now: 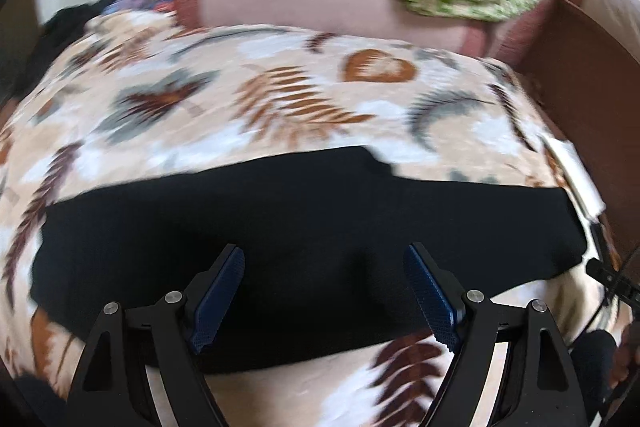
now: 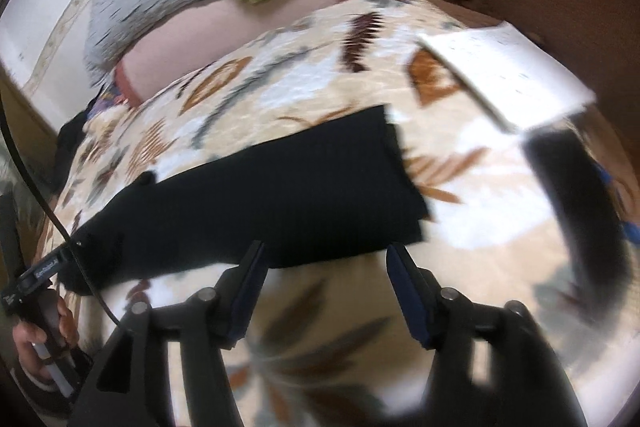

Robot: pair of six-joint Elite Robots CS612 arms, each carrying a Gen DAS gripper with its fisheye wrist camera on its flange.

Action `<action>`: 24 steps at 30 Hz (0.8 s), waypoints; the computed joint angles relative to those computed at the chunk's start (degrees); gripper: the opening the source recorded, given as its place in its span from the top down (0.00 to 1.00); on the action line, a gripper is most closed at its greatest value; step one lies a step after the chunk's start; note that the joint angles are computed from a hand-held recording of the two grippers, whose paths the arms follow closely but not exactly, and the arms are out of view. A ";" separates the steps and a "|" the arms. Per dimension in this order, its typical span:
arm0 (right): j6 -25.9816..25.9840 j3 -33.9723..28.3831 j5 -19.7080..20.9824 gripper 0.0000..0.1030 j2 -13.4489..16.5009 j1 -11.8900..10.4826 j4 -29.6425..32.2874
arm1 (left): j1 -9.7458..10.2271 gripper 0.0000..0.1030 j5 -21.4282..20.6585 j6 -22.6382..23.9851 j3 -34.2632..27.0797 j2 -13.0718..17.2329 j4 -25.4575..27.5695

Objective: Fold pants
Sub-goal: 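Grasp the folded pants end with the left tool while the right tool grasps beside it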

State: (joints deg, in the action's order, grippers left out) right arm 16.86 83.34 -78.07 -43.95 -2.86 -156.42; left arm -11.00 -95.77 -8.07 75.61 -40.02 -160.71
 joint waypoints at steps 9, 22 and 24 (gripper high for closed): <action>4.77 -0.01 2.48 0.39 1.05 -1.43 0.34 | -0.84 0.19 -11.79 7.47 -13.29 6.35 11.38; 6.74 -0.18 8.28 0.29 3.11 -2.07 -4.86 | -5.87 0.18 -16.78 29.76 -35.39 17.36 29.66; 7.24 -0.36 8.37 0.25 3.41 -2.01 -5.51 | -6.34 0.18 -18.16 31.92 -39.67 19.82 32.22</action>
State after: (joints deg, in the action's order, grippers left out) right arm 24.10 82.98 -69.70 -40.54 -4.87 -161.93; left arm -17.34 -113.94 23.85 35.94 -20.19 -128.49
